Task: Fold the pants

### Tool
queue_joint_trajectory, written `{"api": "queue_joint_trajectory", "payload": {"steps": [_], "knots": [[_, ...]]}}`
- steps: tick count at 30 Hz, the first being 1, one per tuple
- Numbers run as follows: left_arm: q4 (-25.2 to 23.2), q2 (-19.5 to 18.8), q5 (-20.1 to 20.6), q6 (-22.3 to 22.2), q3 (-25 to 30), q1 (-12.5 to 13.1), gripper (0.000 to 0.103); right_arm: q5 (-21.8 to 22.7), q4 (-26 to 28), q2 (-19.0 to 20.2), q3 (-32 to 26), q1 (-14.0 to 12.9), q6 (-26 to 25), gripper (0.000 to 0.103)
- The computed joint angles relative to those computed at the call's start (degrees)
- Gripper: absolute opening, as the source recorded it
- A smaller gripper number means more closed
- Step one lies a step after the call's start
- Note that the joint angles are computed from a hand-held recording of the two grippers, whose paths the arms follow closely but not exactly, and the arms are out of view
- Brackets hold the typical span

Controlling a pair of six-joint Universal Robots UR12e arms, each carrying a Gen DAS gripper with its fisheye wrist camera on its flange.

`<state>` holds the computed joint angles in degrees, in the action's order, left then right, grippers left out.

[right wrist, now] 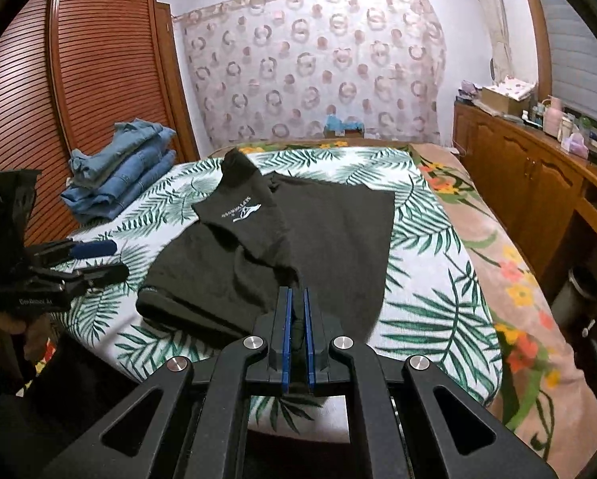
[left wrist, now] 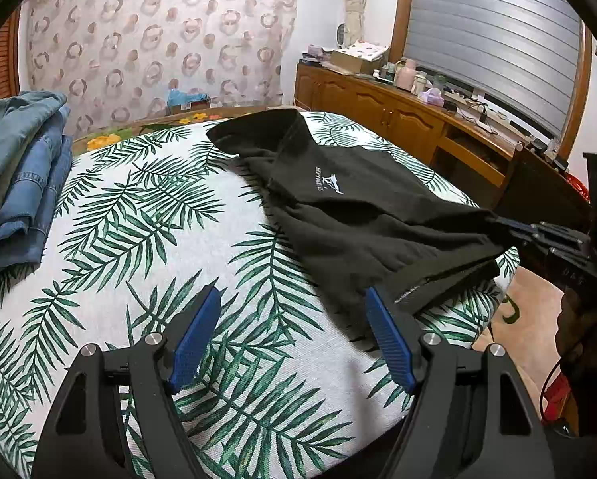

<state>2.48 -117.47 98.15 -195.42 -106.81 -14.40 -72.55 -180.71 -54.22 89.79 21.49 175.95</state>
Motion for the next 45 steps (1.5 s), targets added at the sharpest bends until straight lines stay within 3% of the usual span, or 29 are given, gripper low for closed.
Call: {"api": "queue_joint_trajectory", "payload": {"steps": [28, 32, 35, 45], "knots": [[-0.78, -0.84, -0.84, 0.32, 0.85, -0.14, 0.076, -1.44, 2.16, -0.07, 0.87, -0.92, 1.19, 0.006], [-0.47, -1.22, -1.06, 0.62, 1.46, -0.09, 0.076, -2.97, 2.91, -0.31, 0.45, -0.74, 0.34, 0.026], [-0.74, -1.49, -1.15, 0.82, 2.22, 0.07, 0.076, -2.8, 2.09, -0.39, 0.2, -0.79, -0.36, 0.031], [-1.11, -2.91, 0.11, 2.85, 5.17, 1.28, 0.076, -2.03, 1.97, 1.09, -3.17, -0.18, -2.56, 0.036]]}}
